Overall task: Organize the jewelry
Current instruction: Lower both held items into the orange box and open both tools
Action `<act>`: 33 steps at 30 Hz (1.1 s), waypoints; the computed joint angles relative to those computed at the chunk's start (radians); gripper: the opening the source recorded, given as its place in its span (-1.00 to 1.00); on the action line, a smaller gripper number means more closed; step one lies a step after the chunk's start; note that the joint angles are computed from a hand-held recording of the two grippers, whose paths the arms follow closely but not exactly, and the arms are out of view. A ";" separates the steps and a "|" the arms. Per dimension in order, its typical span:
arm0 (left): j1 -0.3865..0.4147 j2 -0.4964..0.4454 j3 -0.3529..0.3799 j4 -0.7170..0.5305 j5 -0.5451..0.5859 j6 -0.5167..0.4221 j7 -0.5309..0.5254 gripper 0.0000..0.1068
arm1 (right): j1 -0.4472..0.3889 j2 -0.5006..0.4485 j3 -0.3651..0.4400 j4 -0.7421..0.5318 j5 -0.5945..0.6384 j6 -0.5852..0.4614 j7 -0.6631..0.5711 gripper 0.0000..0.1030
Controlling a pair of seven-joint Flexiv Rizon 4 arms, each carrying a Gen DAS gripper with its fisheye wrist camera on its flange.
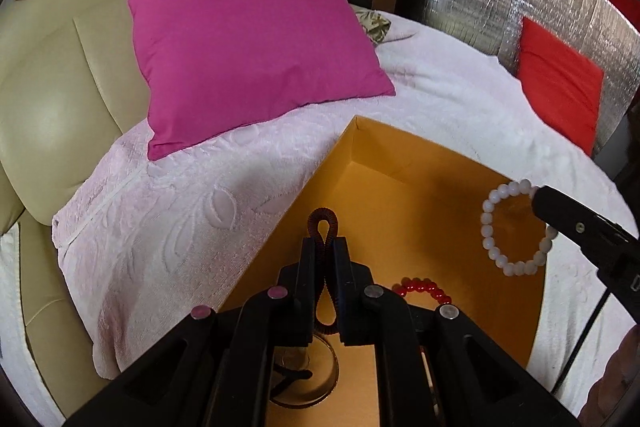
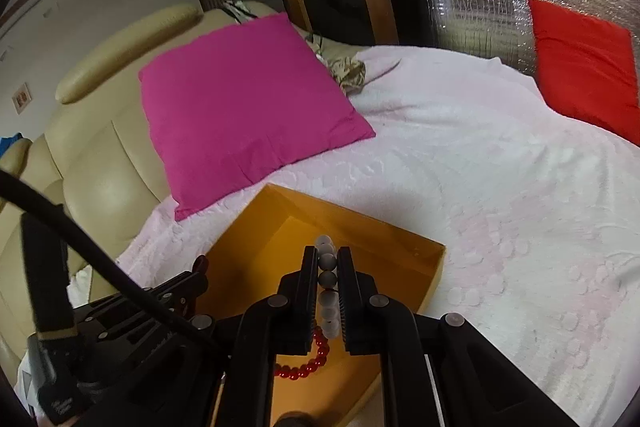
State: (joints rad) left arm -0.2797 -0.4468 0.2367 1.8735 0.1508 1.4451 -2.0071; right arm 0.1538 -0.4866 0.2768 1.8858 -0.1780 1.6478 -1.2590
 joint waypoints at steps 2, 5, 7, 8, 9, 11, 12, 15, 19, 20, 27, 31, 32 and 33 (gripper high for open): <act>-0.003 -0.005 0.004 -0.009 0.004 -0.016 0.002 -0.83 | 0.002 -0.011 -0.001 -0.012 -0.002 -0.015 0.000 -0.80; -0.002 -0.012 0.002 -0.020 0.009 -0.036 0.001 -0.83 | 0.010 -0.021 -0.011 -0.023 0.000 -0.027 0.002 -0.80; -0.005 -0.016 0.004 -0.029 0.017 -0.049 -0.004 -0.83 | 0.006 -0.026 -0.007 -0.029 0.005 -0.031 0.000 -0.80; -0.003 -0.017 0.001 -0.032 0.019 -0.052 -0.003 -0.83 | 0.004 -0.030 -0.004 -0.034 0.007 -0.033 -0.002 -0.80; -0.001 -0.019 -0.002 -0.035 0.021 -0.055 -0.002 -0.83 | 0.004 -0.032 -0.004 -0.038 0.007 -0.035 -0.004 -0.80; 0.001 -0.021 -0.004 -0.039 0.026 -0.061 -0.003 -0.83 | 0.000 -0.037 0.005 -0.047 0.010 -0.041 -0.010 -0.80; 0.003 -0.022 -0.006 -0.041 0.027 -0.064 -0.002 -0.83 | 0.001 -0.040 0.006 -0.052 0.011 -0.043 -0.012 -0.80; 0.010 -0.025 -0.014 -0.044 0.027 -0.074 -0.001 -0.83 | 0.004 -0.051 0.007 -0.069 0.012 -0.049 -0.018 -0.80; 0.023 -0.032 -0.030 -0.051 0.022 -0.088 0.011 -0.83 | -0.006 -0.076 0.024 -0.104 0.020 -0.086 -0.031 -0.80; 0.025 -0.035 -0.032 -0.054 0.020 -0.093 0.012 -0.83 | -0.012 -0.083 0.035 -0.113 0.027 -0.097 -0.035 -0.80; 0.030 -0.053 -0.044 -0.078 0.012 -0.126 0.022 -0.83 | 0.004 -0.101 0.025 -0.137 0.054 -0.115 -0.052 -0.80; 0.034 -0.064 -0.050 -0.090 0.006 -0.148 0.024 -0.82 | 0.014 -0.108 0.012 -0.147 0.062 -0.122 -0.049 -0.80; 0.036 -0.067 -0.052 -0.093 0.005 -0.153 0.026 -0.82 | 0.013 -0.110 0.013 -0.149 0.065 -0.124 -0.050 -0.80; 0.038 -0.069 -0.055 -0.095 0.003 -0.159 0.029 -0.82 | 0.011 -0.113 0.016 -0.153 0.069 -0.128 -0.050 -0.80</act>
